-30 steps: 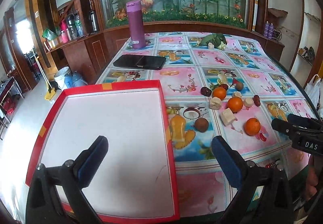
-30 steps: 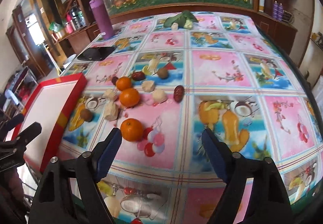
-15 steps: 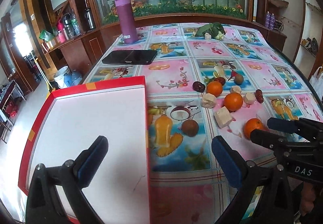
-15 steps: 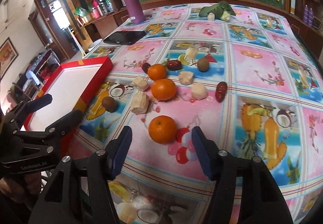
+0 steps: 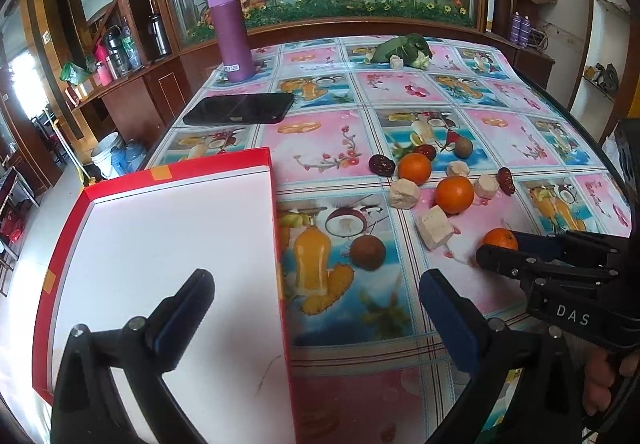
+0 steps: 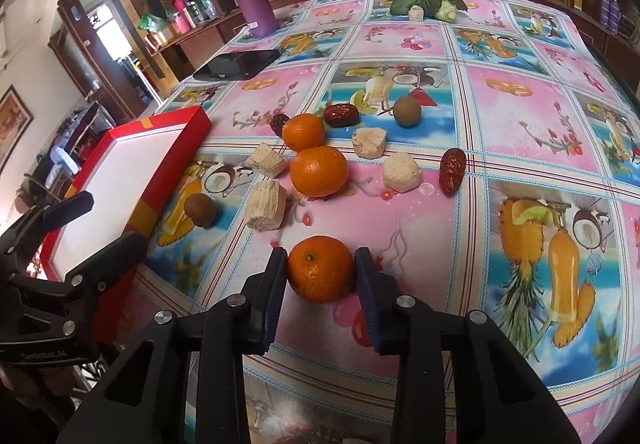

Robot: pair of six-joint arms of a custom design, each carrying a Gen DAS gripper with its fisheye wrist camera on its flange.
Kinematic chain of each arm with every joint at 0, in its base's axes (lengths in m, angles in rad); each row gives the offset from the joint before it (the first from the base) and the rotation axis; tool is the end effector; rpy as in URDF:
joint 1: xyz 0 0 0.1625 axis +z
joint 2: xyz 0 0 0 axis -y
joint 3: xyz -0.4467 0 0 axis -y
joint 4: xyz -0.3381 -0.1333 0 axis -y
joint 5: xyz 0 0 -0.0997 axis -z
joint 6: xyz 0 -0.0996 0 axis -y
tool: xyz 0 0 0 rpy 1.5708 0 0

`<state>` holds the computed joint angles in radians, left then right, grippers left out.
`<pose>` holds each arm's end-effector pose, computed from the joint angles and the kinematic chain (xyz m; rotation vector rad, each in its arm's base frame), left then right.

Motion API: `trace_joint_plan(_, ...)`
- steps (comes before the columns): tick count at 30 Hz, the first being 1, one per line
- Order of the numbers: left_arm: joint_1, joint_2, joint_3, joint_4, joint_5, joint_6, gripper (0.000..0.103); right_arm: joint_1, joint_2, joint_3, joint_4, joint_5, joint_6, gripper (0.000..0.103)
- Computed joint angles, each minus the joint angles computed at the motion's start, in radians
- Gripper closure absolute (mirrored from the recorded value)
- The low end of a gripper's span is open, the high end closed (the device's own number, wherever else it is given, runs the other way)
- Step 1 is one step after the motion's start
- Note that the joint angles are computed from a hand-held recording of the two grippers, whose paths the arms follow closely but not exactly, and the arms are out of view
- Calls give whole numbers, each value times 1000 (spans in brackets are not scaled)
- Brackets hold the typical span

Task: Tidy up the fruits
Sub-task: 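Grasp an orange with the right tool while the left tool reaches toward a brown fruit, then grasp the brown round fruit with the left tool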

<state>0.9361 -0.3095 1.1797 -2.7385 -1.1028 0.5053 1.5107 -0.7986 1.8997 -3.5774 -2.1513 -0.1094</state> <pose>-0.3100 -0.7215 -0.0157 1.3561 2.2919 -0.4390 0.0430 -0.5954 0.2080 -0.2770 -2.3040 1.0550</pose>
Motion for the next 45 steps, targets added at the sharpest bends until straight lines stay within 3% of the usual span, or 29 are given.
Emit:
trace_joint_plan(13, -15, 48, -65, 35, 55, 49, 0, -9, -23, 43, -26, 25, 2, 71)
trace_joint_plan(19, -8, 72, -128, 117, 34, 31, 1, -32, -41, 78, -100, 58, 19, 71)
trace_joint_plan(22, -7, 84, -147, 140, 27, 29, 13, -48, -43, 81, -108, 77, 34, 71)
trace_joint_plan(27, -9, 98, -159, 130, 36, 53, 19, -68, -54, 97, -124, 140, 42, 71)
trace_joint_plan(33, -16, 71, -132, 119, -11, 67, 22, -77, -61, 104, -124, 169, 51, 71)
trace_joint_plan(38, -22, 34, -71, 81, -122, 119, 22, -78, -62, 106, -124, 174, 52, 71)
trace_joint_plan(45, 6, 82, -169, 227, -79, 17, 22, -80, -64, 108, -124, 180, 54, 71)
